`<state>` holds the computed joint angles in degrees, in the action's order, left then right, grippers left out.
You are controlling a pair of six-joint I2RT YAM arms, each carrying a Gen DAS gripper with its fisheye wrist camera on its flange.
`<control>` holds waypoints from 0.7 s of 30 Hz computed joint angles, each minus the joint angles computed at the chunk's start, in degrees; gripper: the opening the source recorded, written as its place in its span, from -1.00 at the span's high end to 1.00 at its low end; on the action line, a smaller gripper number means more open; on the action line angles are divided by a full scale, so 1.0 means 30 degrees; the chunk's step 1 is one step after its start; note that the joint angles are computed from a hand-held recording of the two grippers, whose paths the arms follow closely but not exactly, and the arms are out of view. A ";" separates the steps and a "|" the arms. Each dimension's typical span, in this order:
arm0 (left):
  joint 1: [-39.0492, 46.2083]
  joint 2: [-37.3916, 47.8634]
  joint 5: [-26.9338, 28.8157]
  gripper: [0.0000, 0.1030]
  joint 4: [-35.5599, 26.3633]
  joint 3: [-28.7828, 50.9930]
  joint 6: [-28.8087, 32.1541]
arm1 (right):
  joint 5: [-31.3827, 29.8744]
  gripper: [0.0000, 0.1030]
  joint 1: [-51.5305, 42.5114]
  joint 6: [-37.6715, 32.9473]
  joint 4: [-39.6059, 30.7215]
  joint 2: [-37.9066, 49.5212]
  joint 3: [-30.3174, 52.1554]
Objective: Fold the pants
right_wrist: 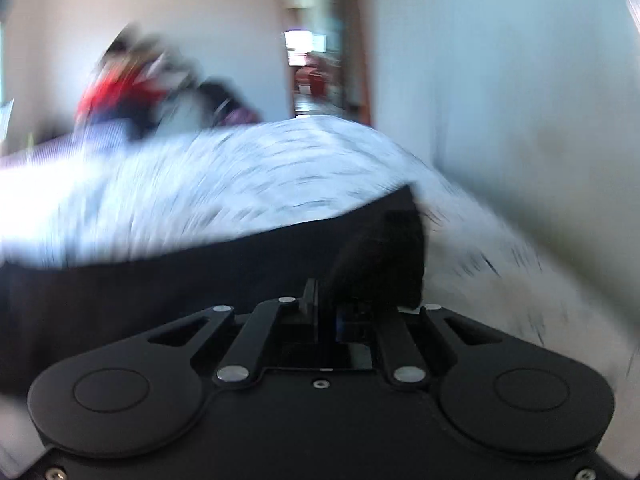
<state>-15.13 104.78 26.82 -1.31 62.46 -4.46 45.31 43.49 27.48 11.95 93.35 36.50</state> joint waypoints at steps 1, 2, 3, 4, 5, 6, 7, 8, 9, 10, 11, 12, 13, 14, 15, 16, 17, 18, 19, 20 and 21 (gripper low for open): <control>-0.0348 0.1071 0.0652 -0.98 -0.0747 0.1703 -0.0953 | 0.0554 0.83 0.0319 -0.0524 -0.0606 0.0495 0.0615; -0.0712 0.2311 0.1405 -0.98 -0.1732 0.3607 -0.1700 | 0.1253 0.83 0.0695 -0.1133 -0.0201 0.0651 0.0604; -0.1144 0.3449 0.1829 -0.98 -0.2724 0.5377 -0.2334 | 0.1543 0.82 0.0898 -0.1421 -0.0243 0.0698 0.0657; -0.1628 0.4418 0.1946 -0.98 -0.3542 0.6914 -0.2847 | 0.1647 0.82 0.0962 -0.1561 -0.0405 0.0781 0.0730; -0.2124 0.5371 0.2023 -0.97 -0.4558 0.8526 -0.2939 | 0.1701 0.82 0.0967 -0.1601 -0.0477 0.0772 0.0722; -0.2607 0.6279 0.2117 -0.97 -0.5630 1.0152 -0.2815 | 0.1578 0.82 0.0897 -0.1522 -0.0552 0.0662 0.0645; -0.3094 0.7185 0.2221 -0.97 -0.6644 1.1767 -0.2789 | 0.1350 0.83 0.0737 -0.1390 -0.0576 0.0481 0.0500; -0.3495 0.8096 0.2469 -0.97 -0.7743 1.3370 -0.2722 | 0.1207 0.83 0.0634 -0.1234 -0.0615 0.0308 0.0436; -0.3873 0.9017 0.2614 -0.97 -0.9054 1.5135 -0.2667 | 0.1101 0.83 0.0523 -0.1233 -0.0374 0.0134 0.0226; -0.4253 0.9798 0.2340 -0.97 -1.0250 1.6620 -0.2445 | 0.1062 0.83 0.0486 -0.1287 -0.0172 -0.0031 0.0020; -0.4772 1.0514 0.1419 -0.97 -1.1527 1.8207 -0.2032 | 0.1063 0.82 0.0446 -0.1372 -0.0067 -0.0002 -0.0004; -0.5334 1.1228 0.0208 -0.96 -1.2834 1.9800 -0.1321 | 0.1047 0.82 0.0384 -0.1536 0.0085 0.0235 0.0134; -0.5907 1.2101 -0.0968 -0.96 -1.4270 2.1622 -0.0417 | 0.1057 0.82 0.0353 -0.1707 0.0185 0.0263 0.0115; -0.6356 1.3022 -0.1851 -0.95 -1.5772 2.3474 0.0606 | 0.1079 0.82 0.0352 -0.1868 0.0259 0.0292 0.0112; -0.6695 1.3853 -0.2570 -0.91 -1.7068 2.5082 0.1624 | 0.1084 0.82 0.0350 -0.1990 0.0314 0.0301 0.0098; -0.6928 1.4200 -0.3223 -0.91 -1.7639 2.5729 0.2406 | 0.1111 0.82 0.0380 -0.2034 0.0303 0.0419 0.0218; -0.7211 1.4261 -0.4124 -0.88 -1.7676 2.5739 0.2957 | 0.1100 0.82 0.0395 -0.2097 0.0311 0.0402 0.0225; -0.7441 1.4025 -0.5250 -0.84 -1.7201 2.5064 0.3366 | 0.1005 0.82 0.0345 -0.2219 0.0481 0.0392 0.0150; -0.7642 1.3902 -0.6307 -0.83 -1.6865 2.4552 0.3711 | 0.0962 0.82 0.0309 -0.2325 0.0639 0.0376 0.0075; -0.7856 1.3905 -0.7286 -0.69 -1.6531 2.4204 0.4097 | 0.0978 0.82 0.0346 -0.2383 0.0770 0.0337 -0.0013; -0.7943 1.3543 -0.7992 -0.32 -1.5611 2.3158 0.4340 | 0.0955 0.82 0.0329 -0.2525 0.0951 0.0291 -0.0113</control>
<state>-38.96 145.40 2.84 -48.14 131.94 8.56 48.18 44.48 19.91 14.81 94.23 36.16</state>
